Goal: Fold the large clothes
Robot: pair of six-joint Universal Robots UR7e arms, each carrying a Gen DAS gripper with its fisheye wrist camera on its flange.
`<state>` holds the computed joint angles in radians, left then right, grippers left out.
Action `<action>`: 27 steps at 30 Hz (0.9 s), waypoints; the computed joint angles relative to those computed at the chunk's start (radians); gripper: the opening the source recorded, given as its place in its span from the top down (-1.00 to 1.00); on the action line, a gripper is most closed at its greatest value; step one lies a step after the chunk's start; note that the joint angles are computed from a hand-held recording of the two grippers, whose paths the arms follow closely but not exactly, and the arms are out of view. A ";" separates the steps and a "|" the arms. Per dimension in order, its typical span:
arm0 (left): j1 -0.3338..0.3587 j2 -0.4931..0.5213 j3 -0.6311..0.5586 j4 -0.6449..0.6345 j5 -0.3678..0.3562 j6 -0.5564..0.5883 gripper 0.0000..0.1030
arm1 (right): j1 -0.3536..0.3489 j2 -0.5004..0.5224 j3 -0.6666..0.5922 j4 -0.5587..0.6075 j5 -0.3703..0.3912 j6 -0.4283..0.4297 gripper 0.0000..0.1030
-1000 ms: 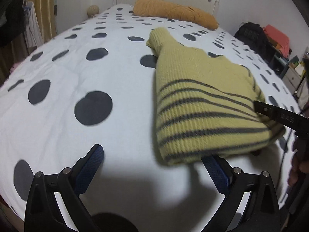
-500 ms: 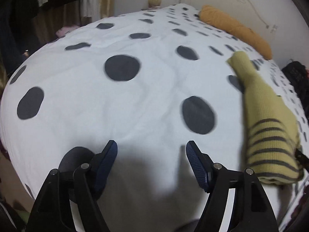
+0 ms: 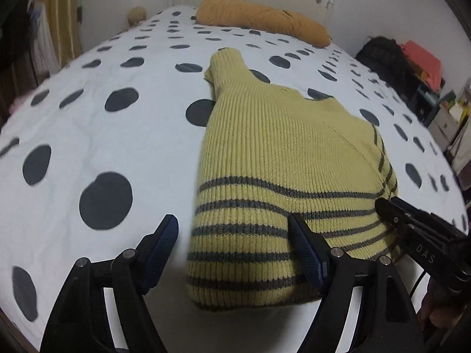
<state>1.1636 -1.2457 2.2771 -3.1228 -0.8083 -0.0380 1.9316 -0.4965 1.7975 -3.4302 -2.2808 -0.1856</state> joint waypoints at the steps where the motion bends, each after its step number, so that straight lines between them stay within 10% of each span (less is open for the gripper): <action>1: -0.005 -0.027 0.009 0.016 -0.019 -0.012 -0.15 | 0.004 -0.009 0.005 0.006 0.005 0.007 0.35; 9: -0.144 -0.132 0.090 0.006 -0.046 -0.010 0.03 | 0.025 -0.049 0.053 -0.008 0.064 0.045 0.34; 17: -0.143 0.025 0.077 -0.002 0.098 0.002 0.14 | 0.026 0.012 -0.002 0.002 -0.059 -0.014 0.31; 21: -0.131 -0.034 0.077 0.061 0.053 -0.062 0.13 | 0.034 -0.004 0.019 -0.010 -0.047 0.010 0.29; 27: -0.163 -0.146 0.099 0.165 0.053 -0.150 -0.48 | 0.069 -0.055 0.064 0.016 -0.060 0.081 0.11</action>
